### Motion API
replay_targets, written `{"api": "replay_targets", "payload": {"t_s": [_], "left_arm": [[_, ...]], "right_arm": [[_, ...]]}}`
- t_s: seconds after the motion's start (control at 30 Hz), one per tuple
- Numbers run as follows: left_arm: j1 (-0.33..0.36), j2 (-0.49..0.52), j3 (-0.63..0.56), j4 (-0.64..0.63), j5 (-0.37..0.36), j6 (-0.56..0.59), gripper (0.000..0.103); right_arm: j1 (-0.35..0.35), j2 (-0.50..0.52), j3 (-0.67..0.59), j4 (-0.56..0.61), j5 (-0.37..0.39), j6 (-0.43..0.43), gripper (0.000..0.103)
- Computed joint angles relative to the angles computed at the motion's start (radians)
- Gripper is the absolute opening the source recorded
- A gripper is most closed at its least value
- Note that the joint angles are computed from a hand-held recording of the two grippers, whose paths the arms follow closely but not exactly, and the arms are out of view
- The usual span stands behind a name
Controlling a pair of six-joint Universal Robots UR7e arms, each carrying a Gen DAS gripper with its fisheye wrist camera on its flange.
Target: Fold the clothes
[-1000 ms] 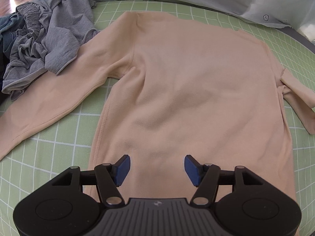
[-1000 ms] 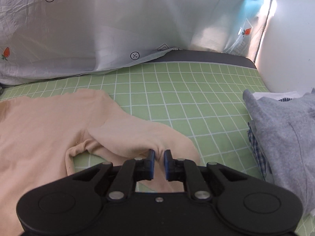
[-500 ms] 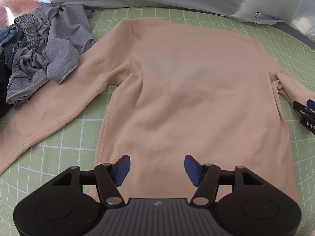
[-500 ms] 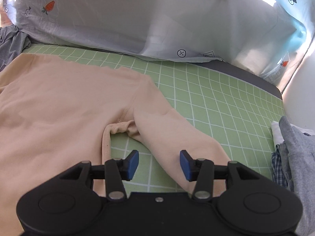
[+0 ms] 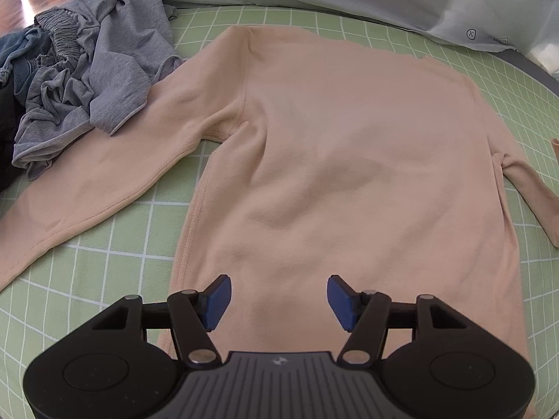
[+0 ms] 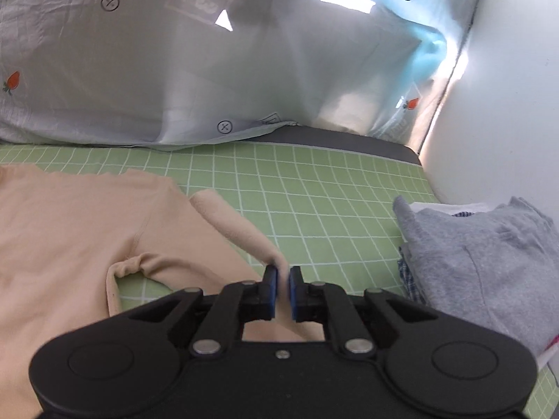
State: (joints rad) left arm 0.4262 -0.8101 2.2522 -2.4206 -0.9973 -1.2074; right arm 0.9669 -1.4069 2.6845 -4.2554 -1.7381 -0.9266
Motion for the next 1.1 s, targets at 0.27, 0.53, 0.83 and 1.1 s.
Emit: {"api": "replay_targets", "payload": {"t_s": [0.27,0.53,0.83,1.1], "left_arm": [[-0.020,0.004,0.013,-0.040,-0.023,0.052,0.062],[-0.030,-0.015,0.033,-0.037,-0.032,0.020,0.062],[-0.033,-0.017,0.030,-0.017,-0.021,-0.008,0.062],[-0.026,-0.015,0.035,-0.019,-0.028,-0.044,0.062]], "right_arm": [[-0.074,-0.064,0.011,0.080,-0.228,0.092,0.014],[-0.071,-0.041,0.060,-0.077,-0.133,0.117,0.035],[-0.026,-0.044,-0.091,0.289,-0.059,0.274,0.032],[-0.061,-0.018,-0.079,0.381,-0.133,0.296,0.034]]}}
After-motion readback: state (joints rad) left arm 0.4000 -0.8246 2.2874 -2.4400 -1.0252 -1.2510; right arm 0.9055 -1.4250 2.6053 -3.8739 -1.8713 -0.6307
